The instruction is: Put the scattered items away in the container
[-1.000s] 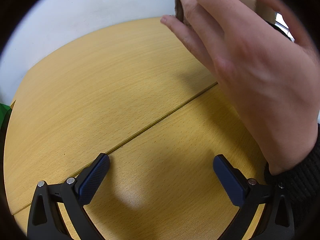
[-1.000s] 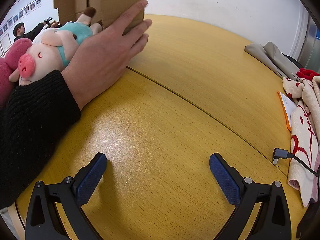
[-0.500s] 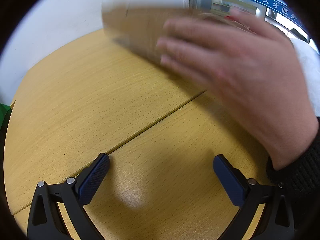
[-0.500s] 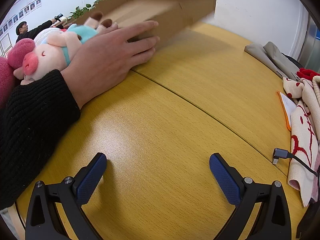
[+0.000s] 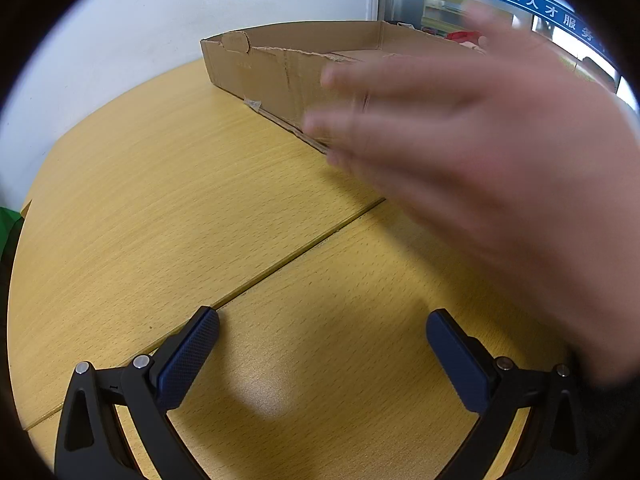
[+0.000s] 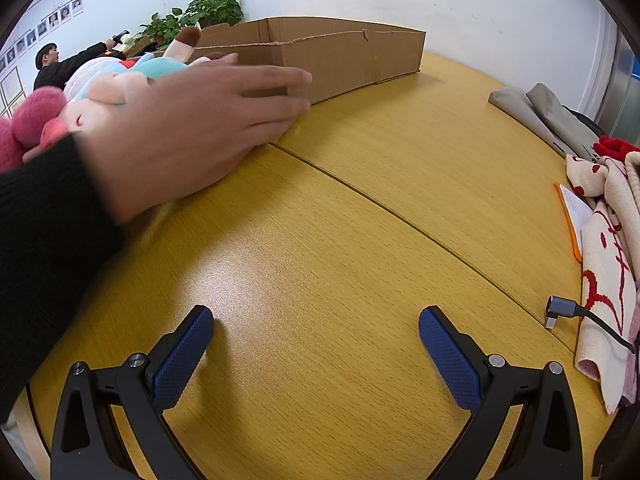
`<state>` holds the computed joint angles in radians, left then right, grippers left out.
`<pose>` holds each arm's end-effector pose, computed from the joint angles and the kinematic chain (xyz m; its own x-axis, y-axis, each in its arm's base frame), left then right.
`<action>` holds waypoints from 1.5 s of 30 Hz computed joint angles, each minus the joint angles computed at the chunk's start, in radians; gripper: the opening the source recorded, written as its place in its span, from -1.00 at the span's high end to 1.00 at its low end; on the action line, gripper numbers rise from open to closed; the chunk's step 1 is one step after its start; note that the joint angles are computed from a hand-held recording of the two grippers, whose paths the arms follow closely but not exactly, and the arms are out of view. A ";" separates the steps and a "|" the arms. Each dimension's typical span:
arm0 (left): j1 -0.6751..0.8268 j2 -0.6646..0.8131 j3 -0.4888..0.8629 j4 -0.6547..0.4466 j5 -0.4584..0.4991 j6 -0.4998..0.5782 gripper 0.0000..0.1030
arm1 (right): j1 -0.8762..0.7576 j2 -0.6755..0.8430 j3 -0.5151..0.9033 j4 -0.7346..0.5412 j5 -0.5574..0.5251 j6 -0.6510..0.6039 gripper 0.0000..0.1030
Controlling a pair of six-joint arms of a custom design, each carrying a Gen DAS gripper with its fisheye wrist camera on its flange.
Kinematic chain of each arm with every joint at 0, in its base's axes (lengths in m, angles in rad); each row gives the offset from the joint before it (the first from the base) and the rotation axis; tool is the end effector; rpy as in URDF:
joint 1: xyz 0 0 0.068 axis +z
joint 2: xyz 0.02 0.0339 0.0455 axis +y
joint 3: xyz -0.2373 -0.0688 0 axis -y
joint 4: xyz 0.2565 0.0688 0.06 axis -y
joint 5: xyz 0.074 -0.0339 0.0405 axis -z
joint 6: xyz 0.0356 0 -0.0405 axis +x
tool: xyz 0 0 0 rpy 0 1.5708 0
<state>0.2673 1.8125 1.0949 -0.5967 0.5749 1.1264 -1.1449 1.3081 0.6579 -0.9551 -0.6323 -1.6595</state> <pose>0.3290 0.0700 0.1200 -0.4811 0.6539 -0.5839 0.8042 0.5943 0.0029 0.0999 -0.1692 0.1325 -0.7035 -0.3941 -0.5914 -0.4771 0.8787 -0.0180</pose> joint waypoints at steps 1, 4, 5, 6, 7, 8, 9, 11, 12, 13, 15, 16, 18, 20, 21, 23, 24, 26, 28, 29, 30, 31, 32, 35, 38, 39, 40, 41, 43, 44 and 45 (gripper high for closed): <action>-0.001 -0.002 -0.001 0.000 0.000 -0.001 -1.00 | 0.000 0.000 0.000 0.000 0.000 0.000 -1.00; 0.000 -0.001 -0.001 0.000 0.000 0.000 -1.00 | 0.000 0.001 0.001 0.000 0.000 0.000 -1.00; 0.000 -0.001 -0.001 0.000 0.000 0.000 -1.00 | 0.000 0.002 0.001 0.001 0.000 0.000 -1.00; 0.000 -0.001 0.000 -0.001 0.000 0.000 -1.00 | 0.000 0.002 0.001 0.001 0.000 0.000 -1.00; 0.000 -0.001 0.000 -0.001 0.000 0.000 -1.00 | -0.001 0.001 0.001 -0.001 0.000 -0.001 -1.00; 0.000 0.000 0.000 -0.001 0.000 0.001 -1.00 | -0.001 0.001 0.001 -0.001 0.000 -0.001 -1.00; 0.000 -0.001 0.000 -0.001 0.000 0.000 -1.00 | 0.000 0.002 0.001 0.001 0.000 0.000 -1.00; 0.000 0.000 0.000 0.000 0.000 0.001 -1.00 | 0.000 0.003 0.002 0.002 0.000 0.001 -1.00; 0.000 0.000 0.000 0.000 0.000 0.001 -1.00 | 0.000 0.002 0.002 0.001 0.000 0.001 -1.00; 0.000 -0.001 0.000 -0.001 0.000 0.000 -1.00 | 0.000 0.003 0.002 0.001 0.000 0.001 -1.00; 0.000 -0.001 -0.001 -0.001 0.000 0.000 -1.00 | 0.001 0.004 0.002 0.003 0.000 0.002 -1.00; 0.000 -0.001 -0.001 0.000 0.000 0.000 -1.00 | 0.001 0.004 0.002 0.003 0.000 0.002 -1.00; 0.000 0.000 0.000 0.000 0.000 0.000 -1.00 | 0.001 0.004 0.002 0.003 0.000 0.002 -1.00; 0.000 -0.001 0.000 -0.001 0.000 0.000 -1.00 | 0.001 0.005 0.003 0.003 0.000 0.003 -1.00; 0.000 0.000 0.000 0.000 0.000 0.000 -1.00 | 0.001 0.004 0.003 0.003 0.000 0.003 -1.00; 0.000 -0.001 -0.001 0.000 0.000 0.000 -1.00 | 0.001 0.005 0.003 0.004 0.000 0.003 -1.00; 0.000 0.000 0.000 0.000 0.000 0.000 -1.00 | 0.001 0.005 0.003 0.004 0.000 0.003 -1.00; 0.000 -0.001 -0.001 0.000 0.000 0.000 -1.00 | 0.000 0.005 0.003 0.002 0.000 0.002 -1.00; 0.000 -0.001 0.000 -0.001 0.000 0.001 -1.00 | 0.001 0.006 0.004 0.005 0.000 0.004 -1.00; 0.000 -0.001 0.000 -0.001 0.000 0.001 -1.00 | 0.001 0.006 0.004 0.005 0.000 0.004 -1.00; 0.000 -0.001 0.000 -0.001 0.000 0.001 -1.00 | 0.001 0.005 0.004 0.004 0.000 0.003 -1.00; 0.000 -0.001 0.000 -0.001 0.000 0.001 -1.00 | 0.001 0.005 0.004 0.004 0.000 0.003 -1.00; 0.000 -0.001 0.000 -0.001 0.000 0.001 -1.00 | 0.001 0.006 0.004 0.005 0.000 0.004 -1.00; 0.000 -0.001 0.000 -0.001 0.000 0.001 -1.00 | 0.002 0.007 0.004 0.006 0.000 0.005 -1.00; 0.000 -0.001 0.000 -0.001 0.000 0.001 -1.00 | 0.002 0.007 0.004 0.006 0.000 0.005 -1.00; 0.000 -0.001 0.000 -0.001 0.000 0.001 -1.00 | 0.002 0.007 0.004 0.006 0.000 0.005 -1.00; 0.000 -0.001 0.000 -0.001 0.000 0.001 -1.00 | 0.001 0.006 0.004 0.005 0.000 0.005 -1.00; 0.001 0.000 0.001 -0.002 0.001 0.002 -1.00 | 0.001 0.006 0.004 0.005 0.000 0.004 -1.00; 0.000 0.000 0.001 -0.002 0.001 0.001 -1.00 | 0.005 -0.001 -0.002 0.012 0.000 0.016 -1.00; -0.001 0.000 -0.001 0.000 0.001 -0.001 -1.00 | 0.009 -0.014 -0.011 0.019 -0.001 0.033 -1.00; -0.003 -0.001 -0.003 0.003 0.000 -0.002 -1.00 | 0.013 -0.036 -0.027 0.033 -0.001 0.069 -1.00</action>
